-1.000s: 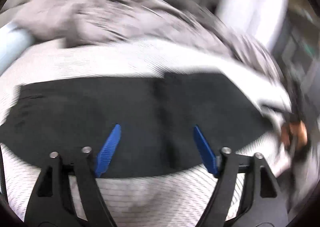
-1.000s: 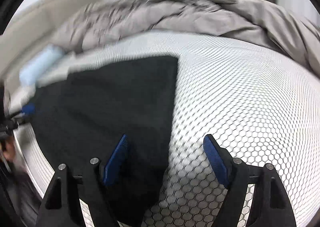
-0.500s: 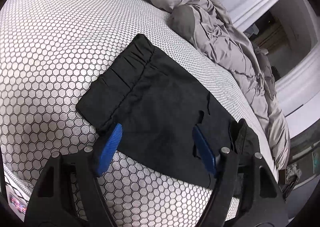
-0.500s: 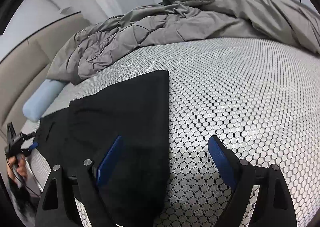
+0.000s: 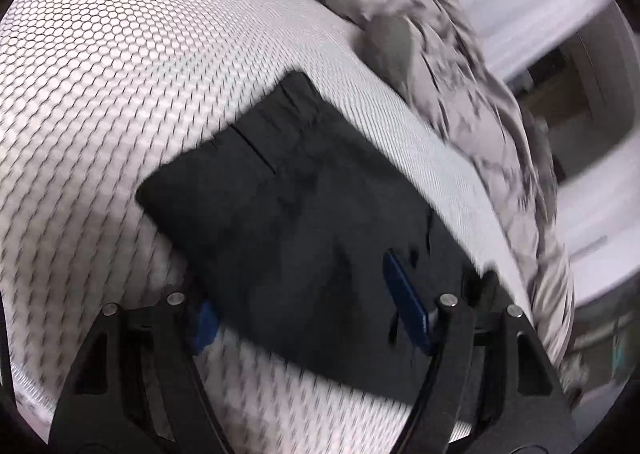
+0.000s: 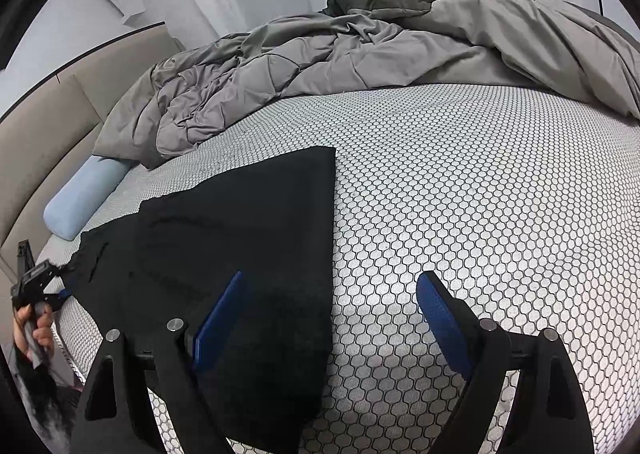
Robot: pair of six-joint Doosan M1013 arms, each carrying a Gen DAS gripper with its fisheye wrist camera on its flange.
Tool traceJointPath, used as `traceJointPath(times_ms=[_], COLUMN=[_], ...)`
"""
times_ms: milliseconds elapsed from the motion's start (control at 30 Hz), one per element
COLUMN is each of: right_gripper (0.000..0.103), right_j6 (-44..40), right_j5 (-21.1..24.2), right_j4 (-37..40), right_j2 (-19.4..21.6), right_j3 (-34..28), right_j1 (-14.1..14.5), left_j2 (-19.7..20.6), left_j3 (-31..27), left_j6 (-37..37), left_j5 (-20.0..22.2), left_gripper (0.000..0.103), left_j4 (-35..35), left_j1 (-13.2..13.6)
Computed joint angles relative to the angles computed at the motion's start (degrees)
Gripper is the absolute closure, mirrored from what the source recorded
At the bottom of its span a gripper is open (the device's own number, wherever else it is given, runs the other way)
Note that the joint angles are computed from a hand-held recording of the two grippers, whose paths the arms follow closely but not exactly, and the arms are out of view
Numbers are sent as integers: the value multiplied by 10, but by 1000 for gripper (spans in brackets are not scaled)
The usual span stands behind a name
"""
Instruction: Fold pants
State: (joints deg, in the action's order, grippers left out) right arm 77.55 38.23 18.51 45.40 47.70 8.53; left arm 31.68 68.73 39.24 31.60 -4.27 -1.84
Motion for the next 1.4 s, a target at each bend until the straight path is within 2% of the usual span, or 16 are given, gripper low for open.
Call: traceJointPath(times_ms=[33,67,133,300,400,500,567,600,633,700,800,933,1033,1200,1300,1400], right_gripper=[14,15,14,14,14,14,14,14,14,14,14,14,15,34,35,35], right_j6=[2,3,5,-2,-15,-6,2,8,20,35,56,45,-25,-154,-128,-76], right_j5=[1,5,2,-8,-15,-17,-25,-27,-29,-35,-21,-7,22,183,260,297], right_j4=[0,1,-3,4,9,0,6,6,1,-4,-15,-8,67,249,219,148], right_j2=[1,2,2,0,-2,-3,-7,-8,-10,-13,-12,-11,-6,35,72,105], right_j3=[-1,-4,-3,-2,0,0,5,7,9,13,8,5,-3,-66,-128,-180], right_j1=[0,0,0,0,-1,-3,-7,-9,-12,-16,-20,-20,-20,-24,-13,1], left_j2=[3,11,12,1,18,55,91,123,159,207,212,160,146,151,161,143], left_j3=[-5,-21,-23,-58,-126,-218,-289,-348,-408,-481,-477,-376,-342,-317,-324,-278], left_j6=[-26,-51,-77,-115,-9,166,265,334,401,473,519,521,415,288,272,296], left_j5=[1,24,20,15,18,39,80,137,200,281,305,215,174,185,217,203], left_gripper=[69,85,98,101,101,101,96,74,41,25,26,26,25,27,27,27], left_j4=[25,61,89,247,217,100,18,-44,-115,-200,-176,-127,-15,43,24,8], left_j1=[0,-3,-7,-54,-91,-122,-142,-150,-156,-162,-176,-174,-163,-129,-111,-104])
